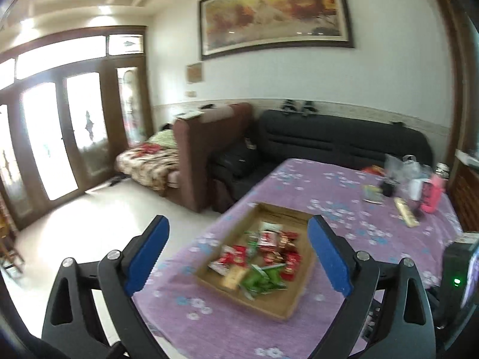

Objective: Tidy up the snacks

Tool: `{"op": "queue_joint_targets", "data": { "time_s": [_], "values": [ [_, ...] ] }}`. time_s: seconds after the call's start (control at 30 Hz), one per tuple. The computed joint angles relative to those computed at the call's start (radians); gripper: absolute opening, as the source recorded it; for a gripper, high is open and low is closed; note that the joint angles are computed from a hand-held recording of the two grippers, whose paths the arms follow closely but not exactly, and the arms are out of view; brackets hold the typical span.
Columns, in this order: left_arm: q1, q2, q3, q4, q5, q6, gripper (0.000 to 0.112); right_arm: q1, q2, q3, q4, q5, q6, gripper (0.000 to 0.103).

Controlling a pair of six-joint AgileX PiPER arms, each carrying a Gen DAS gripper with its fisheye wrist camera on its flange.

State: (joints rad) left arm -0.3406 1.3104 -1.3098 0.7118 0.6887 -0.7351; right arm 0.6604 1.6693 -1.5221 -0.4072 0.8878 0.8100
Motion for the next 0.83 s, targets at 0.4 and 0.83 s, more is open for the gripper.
{"op": "queue_joint_targets", "data": {
  "time_s": [0.4, 0.83],
  "values": [
    [0.200, 0.140, -0.064, -0.450, 0.030, 0.399, 0.096, 0.038, 0.135, -0.129, 0.059, 0.031, -0.053, 0.054],
    [0.291, 0.318, -0.144, -0.556, 0.090, 0.573, 0.096, 0.069, 0.341, -0.383, 0.066, 0.187, -0.052, 0.057]
  ]
}}
